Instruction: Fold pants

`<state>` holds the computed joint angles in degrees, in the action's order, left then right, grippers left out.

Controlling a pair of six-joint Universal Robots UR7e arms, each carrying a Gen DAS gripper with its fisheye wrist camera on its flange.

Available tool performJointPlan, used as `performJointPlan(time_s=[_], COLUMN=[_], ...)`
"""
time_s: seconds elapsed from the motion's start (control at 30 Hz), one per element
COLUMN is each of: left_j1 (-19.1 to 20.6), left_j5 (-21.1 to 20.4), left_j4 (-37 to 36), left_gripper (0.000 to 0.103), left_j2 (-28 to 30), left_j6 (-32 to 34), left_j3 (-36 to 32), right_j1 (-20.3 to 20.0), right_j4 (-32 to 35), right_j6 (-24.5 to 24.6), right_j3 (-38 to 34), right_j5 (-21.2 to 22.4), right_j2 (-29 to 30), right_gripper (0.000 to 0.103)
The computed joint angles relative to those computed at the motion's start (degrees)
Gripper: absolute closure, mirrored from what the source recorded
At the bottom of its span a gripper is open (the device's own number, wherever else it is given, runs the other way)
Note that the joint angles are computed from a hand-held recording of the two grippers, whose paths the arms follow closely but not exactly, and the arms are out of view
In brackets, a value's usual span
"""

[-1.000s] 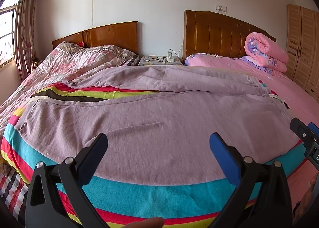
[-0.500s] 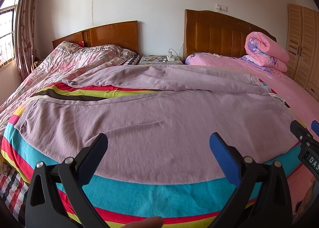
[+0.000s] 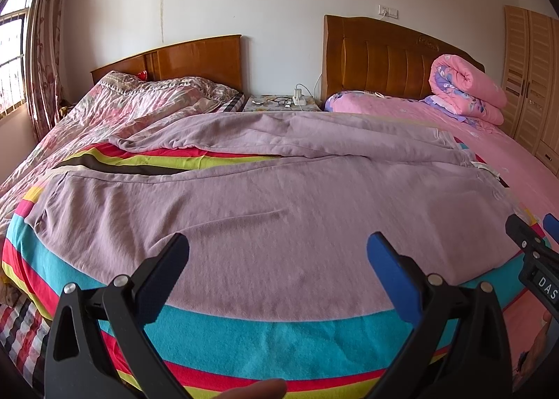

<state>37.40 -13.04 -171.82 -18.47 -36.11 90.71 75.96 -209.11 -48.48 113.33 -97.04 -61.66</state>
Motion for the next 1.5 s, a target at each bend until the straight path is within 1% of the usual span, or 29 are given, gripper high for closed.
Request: performJointPlan(time_s=[0.43, 0.7, 0.8, 0.93, 1.0, 1.1, 1.17, 1.23, 1.27, 1.3, 1.37, 1.43, 1.5], left_j1=[0.1, 0.4, 0.5, 0.7, 1.0, 2.1, 3.0, 4.2, 4.9, 5.8, 7.8, 9.7, 11.4], left_j5=[-0.2, -1.7, -2.4, -2.7, -2.0, -1.9, -0.7, -0.2, -0.7, -1.7, -5.4, -9.3, -12.8], left_j4=[0.7, 2.1, -0.3, -3.2, -1.0, 4.7, 8.3, 11.2, 13.6, 16.6, 21.6, 23.9, 24.3], left_gripper=[0.001, 0.001, 0.001, 0.001, 0.001, 0.001, 0.001, 0.001, 0.001, 0.001, 0.001, 0.001, 0.001], left_j2=[-0.1, -0.7, -0.8, -0.8, -1.0, -2.1, -2.5, -2.8, -3.2, -3.7, -4.8, -5.3, -5.3], left_j6=[-0.5, -2.1, -0.6, 3.2, 2.9, 0.6, -1.0, -1.5, -2.3, -3.6, -4.8, -3.6, -1.1], left_j3=[0.0, 0.5, 0.7, 0.5, -0.1, -0.9, -2.0, -3.4, -4.3, -5.3, -7.7, -10.5, -13.2], right_j1=[-0.2, -0.2, -0.2, -0.1, 0.0, 0.5, 0.9, 1.4, 1.7, 2.1, 2.9, 3.6, 4.4], right_j4=[1.5, 2.8, 3.4, 4.6, 5.0, 5.6, 6.3, 8.3, 9.6, 10.9, 14.7, 18.4, 22.6], right_j6=[0.2, 0.0, -0.2, -1.3, -2.2, -2.9, -3.3, -3.1, -2.9, -2.8, -2.7, -3.0, -4.9], right_j3=[0.1, -0.3, -0.6, -1.4, -2.1, -3.9, -5.5, -7.9, -9.4, -10.9, -14.8, -18.9, -23.9], right_j5=[-0.1, -0.7, -0.9, -1.3, -1.7, -2.7, -3.6, -5.1, -5.9, -6.7, -8.0, -8.4, -8.3], right_j2=[-0.1, 0.3, 0.5, 1.0, 1.5, 2.7, 3.6, 4.6, 5.3, 5.9, 7.3, 8.7, 10.6], right_gripper=[0.016, 0.016, 0.016, 0.016, 0.016, 0.016, 0.016, 0.016, 0.016, 0.016, 0.016, 0.016, 0.016])
